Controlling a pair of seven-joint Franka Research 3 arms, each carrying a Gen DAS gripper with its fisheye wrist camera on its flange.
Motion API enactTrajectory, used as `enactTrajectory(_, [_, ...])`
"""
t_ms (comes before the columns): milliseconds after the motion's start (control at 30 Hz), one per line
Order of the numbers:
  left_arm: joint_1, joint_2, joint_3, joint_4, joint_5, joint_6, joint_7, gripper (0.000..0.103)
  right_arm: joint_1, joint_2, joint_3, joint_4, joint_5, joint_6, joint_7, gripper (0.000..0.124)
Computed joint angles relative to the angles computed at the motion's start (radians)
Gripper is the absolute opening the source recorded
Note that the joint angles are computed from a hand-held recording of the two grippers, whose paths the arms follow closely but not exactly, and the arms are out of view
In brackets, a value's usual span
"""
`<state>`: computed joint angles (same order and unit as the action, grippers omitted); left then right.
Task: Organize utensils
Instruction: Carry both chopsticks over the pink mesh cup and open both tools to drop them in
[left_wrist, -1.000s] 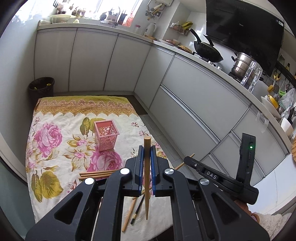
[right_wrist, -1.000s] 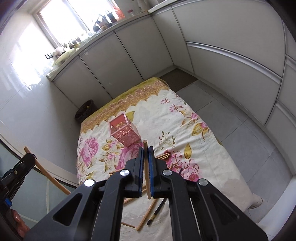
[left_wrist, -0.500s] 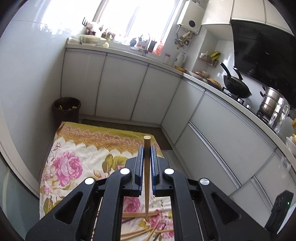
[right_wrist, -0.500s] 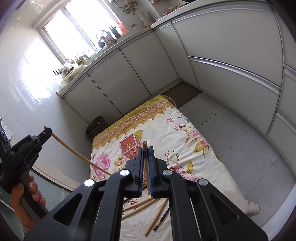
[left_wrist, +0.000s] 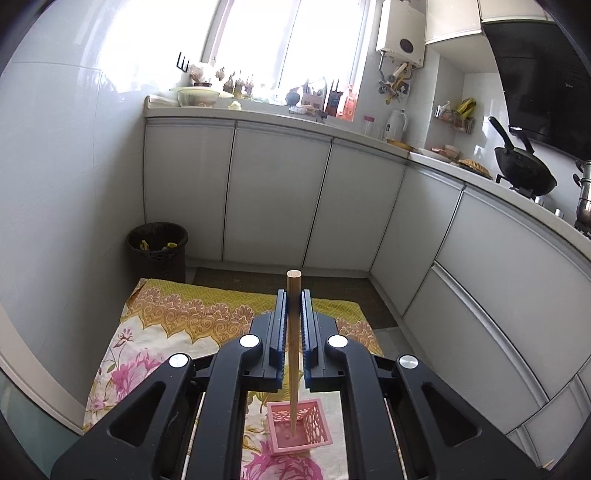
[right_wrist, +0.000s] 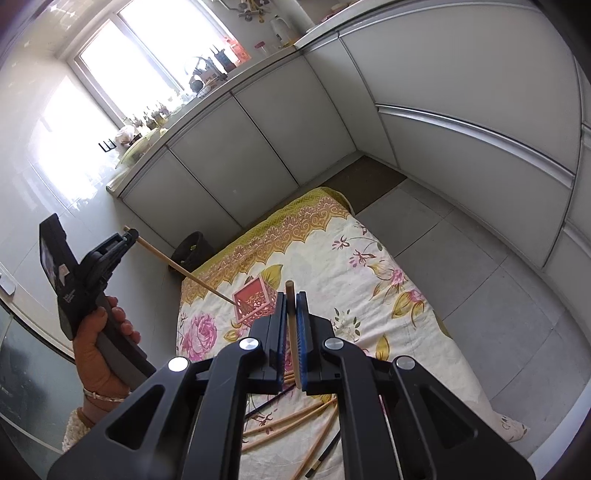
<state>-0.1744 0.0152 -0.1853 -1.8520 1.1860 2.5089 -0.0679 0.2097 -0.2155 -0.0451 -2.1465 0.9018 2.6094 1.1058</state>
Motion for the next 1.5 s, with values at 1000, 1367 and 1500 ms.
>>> enactTrajectory(1000, [0.198,-0.457,-0.094,-0.547,-0.024,0.194,-0.406,0.047,0.076,0.475,0.141,0.514,-0.278,0.222,0.211,0.007])
enactTrajectory(1367, [0.261,-0.504,-0.13,-0.58,-0.039,0.25,-0.394,0.054,-0.023,0.432,0.249,0.427,-0.101,0.338,0.1,0.082])
enactTrajectory(1500, [0.307,-0.547,-0.212,-0.562,0.114,0.222,-0.499,0.081,-0.072,0.265,0.284,0.269,0.3,0.391,-0.285,0.097])
